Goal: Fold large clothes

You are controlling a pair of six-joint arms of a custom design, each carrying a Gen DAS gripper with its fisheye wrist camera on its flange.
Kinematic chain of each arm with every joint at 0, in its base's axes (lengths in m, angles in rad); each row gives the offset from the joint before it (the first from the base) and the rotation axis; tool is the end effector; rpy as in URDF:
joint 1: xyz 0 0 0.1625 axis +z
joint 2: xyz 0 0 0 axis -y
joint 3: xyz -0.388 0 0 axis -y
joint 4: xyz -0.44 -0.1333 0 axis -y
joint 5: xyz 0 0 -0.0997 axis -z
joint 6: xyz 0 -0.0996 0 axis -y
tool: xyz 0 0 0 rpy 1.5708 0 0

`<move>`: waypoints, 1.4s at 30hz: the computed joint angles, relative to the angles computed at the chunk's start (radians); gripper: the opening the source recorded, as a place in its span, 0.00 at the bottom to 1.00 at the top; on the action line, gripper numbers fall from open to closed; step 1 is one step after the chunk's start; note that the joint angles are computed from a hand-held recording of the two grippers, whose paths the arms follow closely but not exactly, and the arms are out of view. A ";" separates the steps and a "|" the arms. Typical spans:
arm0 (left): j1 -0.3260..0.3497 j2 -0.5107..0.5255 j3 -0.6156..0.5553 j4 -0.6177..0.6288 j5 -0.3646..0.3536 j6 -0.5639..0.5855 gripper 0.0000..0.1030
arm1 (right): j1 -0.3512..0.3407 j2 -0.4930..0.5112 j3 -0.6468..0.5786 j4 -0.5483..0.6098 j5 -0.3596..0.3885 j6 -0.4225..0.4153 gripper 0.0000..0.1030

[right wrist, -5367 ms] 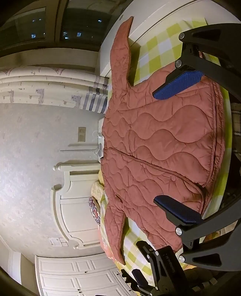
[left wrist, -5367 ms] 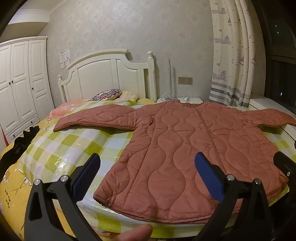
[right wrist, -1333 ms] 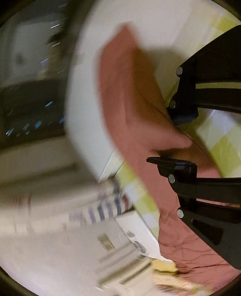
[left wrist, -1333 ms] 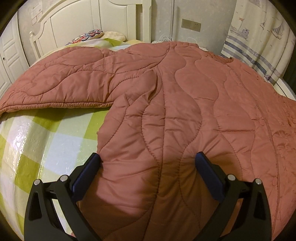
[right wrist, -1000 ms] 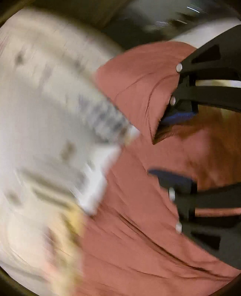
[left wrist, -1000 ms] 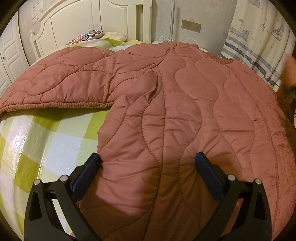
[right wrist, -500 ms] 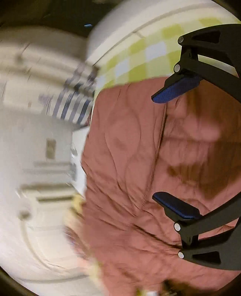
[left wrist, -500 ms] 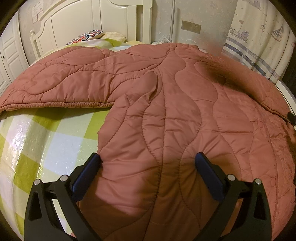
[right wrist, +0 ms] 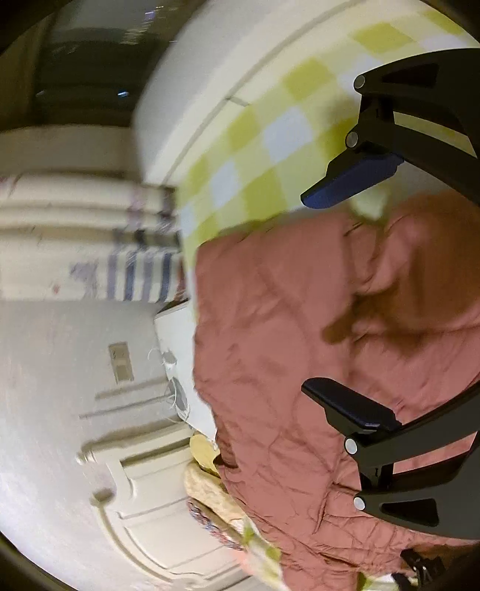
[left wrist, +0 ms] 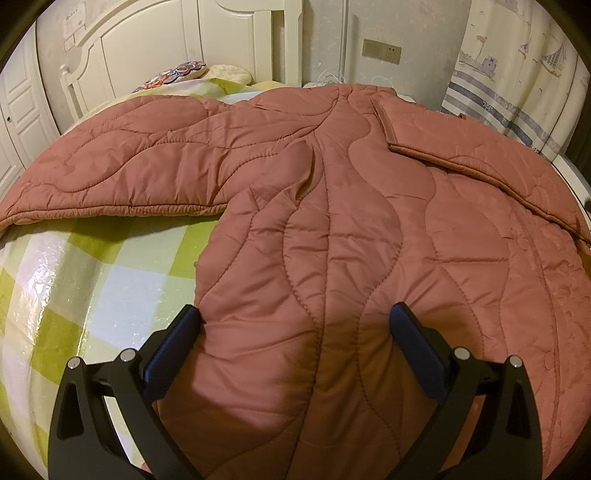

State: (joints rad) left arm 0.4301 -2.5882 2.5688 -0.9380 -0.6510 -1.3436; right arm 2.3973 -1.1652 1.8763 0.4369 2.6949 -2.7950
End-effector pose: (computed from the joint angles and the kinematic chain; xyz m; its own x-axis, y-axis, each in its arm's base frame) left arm -0.0537 -0.2585 0.2682 -0.6873 -0.1651 -0.7074 0.3267 0.7995 -0.5041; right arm 0.3334 -0.2479 0.1517 -0.7591 0.1468 0.6342 -0.4390 0.6038 -0.6653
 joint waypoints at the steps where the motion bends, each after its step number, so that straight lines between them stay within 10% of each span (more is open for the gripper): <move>1: 0.000 -0.001 0.000 0.000 -0.001 0.000 0.98 | -0.008 0.014 -0.021 -0.008 -0.003 -0.045 0.88; 6: -0.004 0.001 0.000 0.003 -0.002 -0.005 0.98 | -0.162 0.130 -0.115 0.171 -0.162 -0.020 0.92; 19: -0.001 0.001 0.000 -0.001 -0.002 -0.003 0.98 | -0.166 0.074 -0.064 0.213 -0.167 -0.080 0.94; 29: -0.098 -0.058 -0.004 0.162 -0.063 -0.102 0.98 | 0.012 0.141 0.015 0.264 -0.073 -0.013 0.94; 35: -0.187 -0.127 -0.012 0.290 -0.127 -0.181 0.98 | -0.004 0.020 0.074 0.241 -0.207 -0.109 0.90; 42: -0.172 -0.102 -0.010 0.261 -0.115 -0.170 0.98 | -0.129 -0.110 -0.032 0.002 -0.124 -0.268 0.89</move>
State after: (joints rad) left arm 0.2579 -2.6901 2.5588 -0.6766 -0.7661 -1.5132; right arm 2.2685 -1.2748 1.8444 0.4389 2.5705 -3.0627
